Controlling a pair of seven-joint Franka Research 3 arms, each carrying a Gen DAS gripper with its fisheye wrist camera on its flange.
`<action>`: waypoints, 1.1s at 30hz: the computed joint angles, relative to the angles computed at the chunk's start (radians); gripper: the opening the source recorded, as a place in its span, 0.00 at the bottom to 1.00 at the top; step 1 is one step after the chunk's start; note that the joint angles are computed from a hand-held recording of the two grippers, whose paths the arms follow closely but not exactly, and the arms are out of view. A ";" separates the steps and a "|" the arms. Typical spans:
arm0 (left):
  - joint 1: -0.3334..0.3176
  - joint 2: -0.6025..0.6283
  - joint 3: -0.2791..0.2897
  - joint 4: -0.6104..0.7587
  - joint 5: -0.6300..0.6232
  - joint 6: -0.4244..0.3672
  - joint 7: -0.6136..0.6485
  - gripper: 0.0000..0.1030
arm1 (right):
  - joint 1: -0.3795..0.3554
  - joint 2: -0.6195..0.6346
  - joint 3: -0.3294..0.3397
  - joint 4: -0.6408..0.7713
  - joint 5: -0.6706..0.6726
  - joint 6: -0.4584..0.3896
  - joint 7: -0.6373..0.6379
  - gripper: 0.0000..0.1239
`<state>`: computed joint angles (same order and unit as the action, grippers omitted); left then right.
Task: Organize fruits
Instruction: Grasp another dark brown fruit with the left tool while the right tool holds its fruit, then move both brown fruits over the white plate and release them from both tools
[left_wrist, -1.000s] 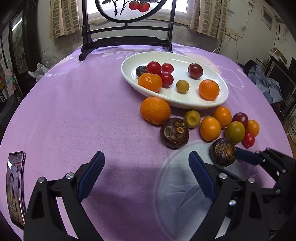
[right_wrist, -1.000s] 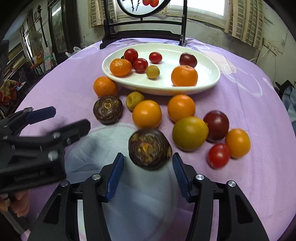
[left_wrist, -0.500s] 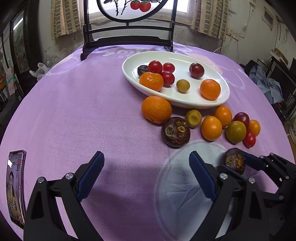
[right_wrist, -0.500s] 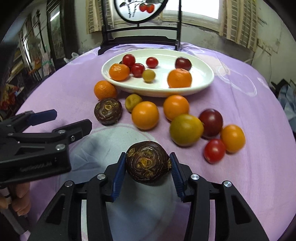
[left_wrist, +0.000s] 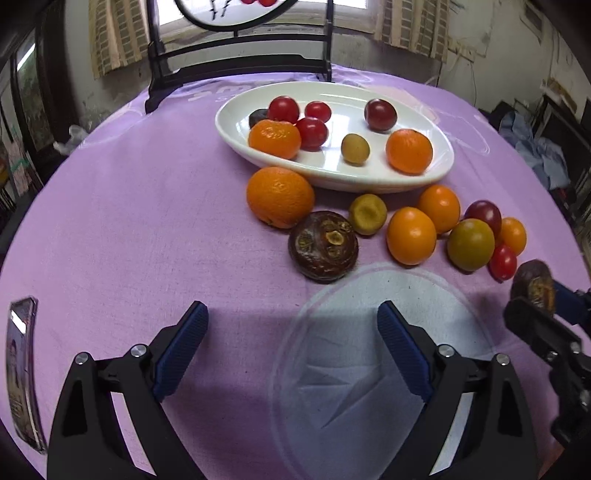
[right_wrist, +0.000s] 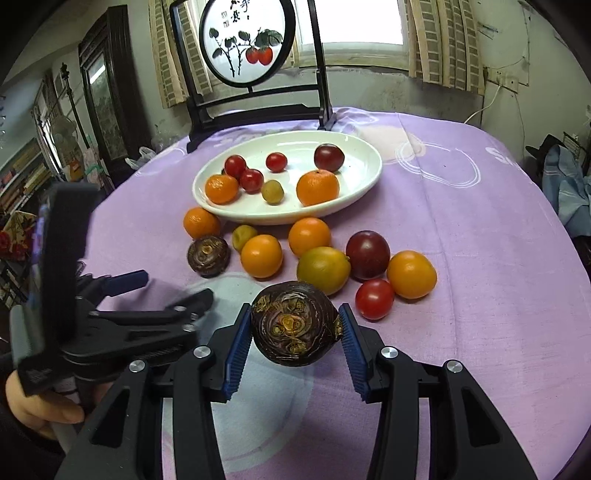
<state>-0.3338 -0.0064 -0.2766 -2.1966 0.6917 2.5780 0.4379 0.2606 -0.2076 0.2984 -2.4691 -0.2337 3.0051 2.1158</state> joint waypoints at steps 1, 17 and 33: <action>-0.002 0.010 -0.002 0.014 0.018 -0.014 -0.002 0.88 | 0.006 -0.004 -0.005 -0.003 0.008 -0.002 -0.006 0.38; -0.004 0.058 0.024 0.050 -0.020 0.091 0.060 0.40 | 0.006 -0.011 0.001 -0.016 0.090 0.009 -0.064 0.38; 0.087 -0.130 -0.023 0.018 0.017 0.228 0.096 0.41 | 0.015 0.020 -0.026 0.084 0.169 0.043 -0.180 0.38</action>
<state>-0.2464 -0.1359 -0.2998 -2.1787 0.7082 2.8065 0.5336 0.2760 -0.1881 0.2720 -2.3848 -0.0644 3.0476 1.9355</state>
